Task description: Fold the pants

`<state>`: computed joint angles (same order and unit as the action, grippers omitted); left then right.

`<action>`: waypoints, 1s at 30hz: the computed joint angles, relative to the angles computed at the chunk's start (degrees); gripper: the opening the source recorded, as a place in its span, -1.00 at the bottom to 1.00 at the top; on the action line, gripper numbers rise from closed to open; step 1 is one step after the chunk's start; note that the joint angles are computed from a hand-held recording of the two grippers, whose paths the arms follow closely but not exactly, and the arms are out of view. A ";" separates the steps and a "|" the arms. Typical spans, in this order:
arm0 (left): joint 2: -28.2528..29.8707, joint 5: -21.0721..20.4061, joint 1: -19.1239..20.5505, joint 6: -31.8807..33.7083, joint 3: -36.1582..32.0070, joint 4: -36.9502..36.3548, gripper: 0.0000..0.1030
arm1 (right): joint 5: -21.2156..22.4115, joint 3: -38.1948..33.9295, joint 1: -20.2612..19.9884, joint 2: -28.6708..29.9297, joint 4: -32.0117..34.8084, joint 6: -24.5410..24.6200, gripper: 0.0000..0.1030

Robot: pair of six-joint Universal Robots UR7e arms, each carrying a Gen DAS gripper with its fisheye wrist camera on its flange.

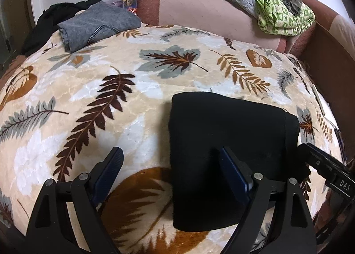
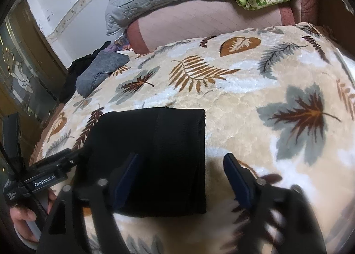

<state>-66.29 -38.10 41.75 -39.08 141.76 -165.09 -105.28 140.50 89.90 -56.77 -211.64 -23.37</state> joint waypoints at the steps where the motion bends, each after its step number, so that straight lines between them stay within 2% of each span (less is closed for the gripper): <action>1: -0.15 -0.44 0.30 0.29 0.09 -0.57 0.72 | 0.21 -0.07 -0.24 -0.17 0.58 0.23 0.58; 8: -0.02 -1.98 1.42 2.19 0.24 -3.47 0.72 | 0.94 -0.98 -1.16 -0.42 3.92 0.51 0.58; 13: -0.71 -5.82 3.63 4.62 0.60 -7.45 0.72 | 0.43 -1.77 -1.64 0.02 5.07 0.12 0.59; 19: -0.43 -11.46 7.19 6.74 0.72 -13.02 0.78 | 4.42 -2.49 -4.32 -1.18 9.07 1.78 0.63; 25: 1.42 -13.55 8.38 8.66 -0.11 -14.91 0.79 | 7.09 -3.72 -5.40 -1.62 12.55 2.26 0.63; 30: 2.11 -14.76 9.60 8.70 -0.27 -16.60 0.92 | 7.94 -4.15 -5.47 -0.46 13.01 1.03 0.63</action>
<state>-64.19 -52.86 51.36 -30.38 141.50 -181.70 -97.34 136.35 84.43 -57.23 -198.63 -22.35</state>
